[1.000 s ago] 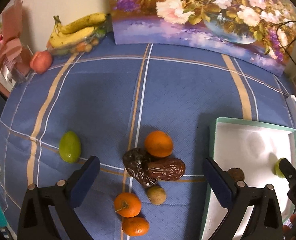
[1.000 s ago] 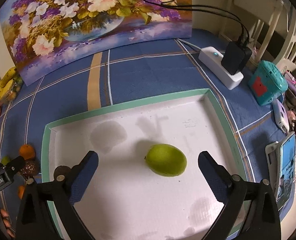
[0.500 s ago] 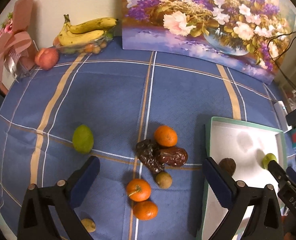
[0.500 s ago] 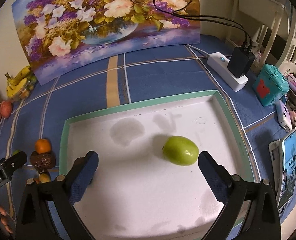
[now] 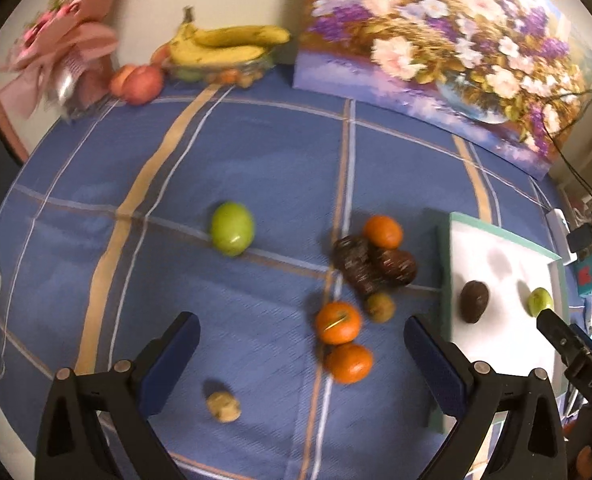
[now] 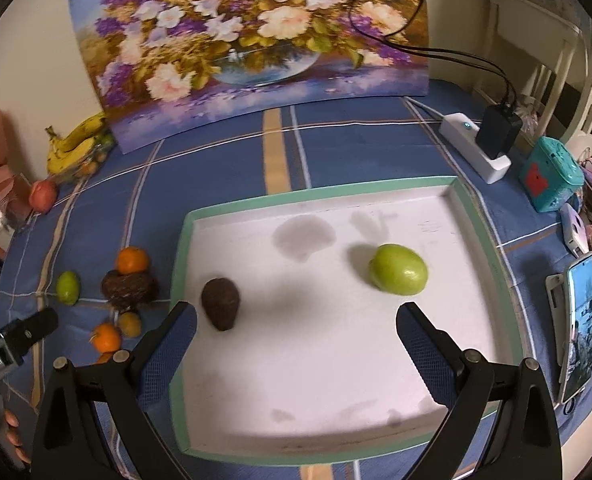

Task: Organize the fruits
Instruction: 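Move both tools back toward the remaining fruits on the tablecloth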

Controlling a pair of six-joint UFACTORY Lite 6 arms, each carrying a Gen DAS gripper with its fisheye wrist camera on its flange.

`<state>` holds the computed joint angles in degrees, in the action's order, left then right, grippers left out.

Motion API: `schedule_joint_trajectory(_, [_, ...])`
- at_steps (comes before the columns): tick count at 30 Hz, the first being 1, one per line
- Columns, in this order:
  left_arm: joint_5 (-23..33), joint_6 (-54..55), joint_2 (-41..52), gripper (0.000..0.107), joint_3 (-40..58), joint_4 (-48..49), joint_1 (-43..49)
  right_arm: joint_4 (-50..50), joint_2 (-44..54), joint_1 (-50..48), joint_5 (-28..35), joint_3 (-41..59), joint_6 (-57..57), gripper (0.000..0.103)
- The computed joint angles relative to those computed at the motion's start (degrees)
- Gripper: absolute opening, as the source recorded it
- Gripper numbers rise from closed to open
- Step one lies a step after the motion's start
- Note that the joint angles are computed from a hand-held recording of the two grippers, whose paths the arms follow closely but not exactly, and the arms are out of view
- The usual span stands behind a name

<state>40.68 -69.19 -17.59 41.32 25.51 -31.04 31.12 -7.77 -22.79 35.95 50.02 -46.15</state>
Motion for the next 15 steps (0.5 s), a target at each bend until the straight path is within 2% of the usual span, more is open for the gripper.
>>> schedule_joint_trajectory(5, [2.01,-0.43,-9.39,0.103,-7.14,-0.69,3.44,-1.04,-3.07,4.26,0.46,-2.38,2.4,0.1])
schedule_joint_trajectory(10, [4.56,0.72,-19.05,0.103,-12.72,-1.79,10.95,2.44,-6.16,9.0,1.34,-4.47,2.05,0.1])
schedule_joint_trajectory(15, [4.18,11.12,-27.09,0.103,-16.82,-8.28,21.4,5.61,-7.36,15.01,1.96,-5.29,3.22,0.1])
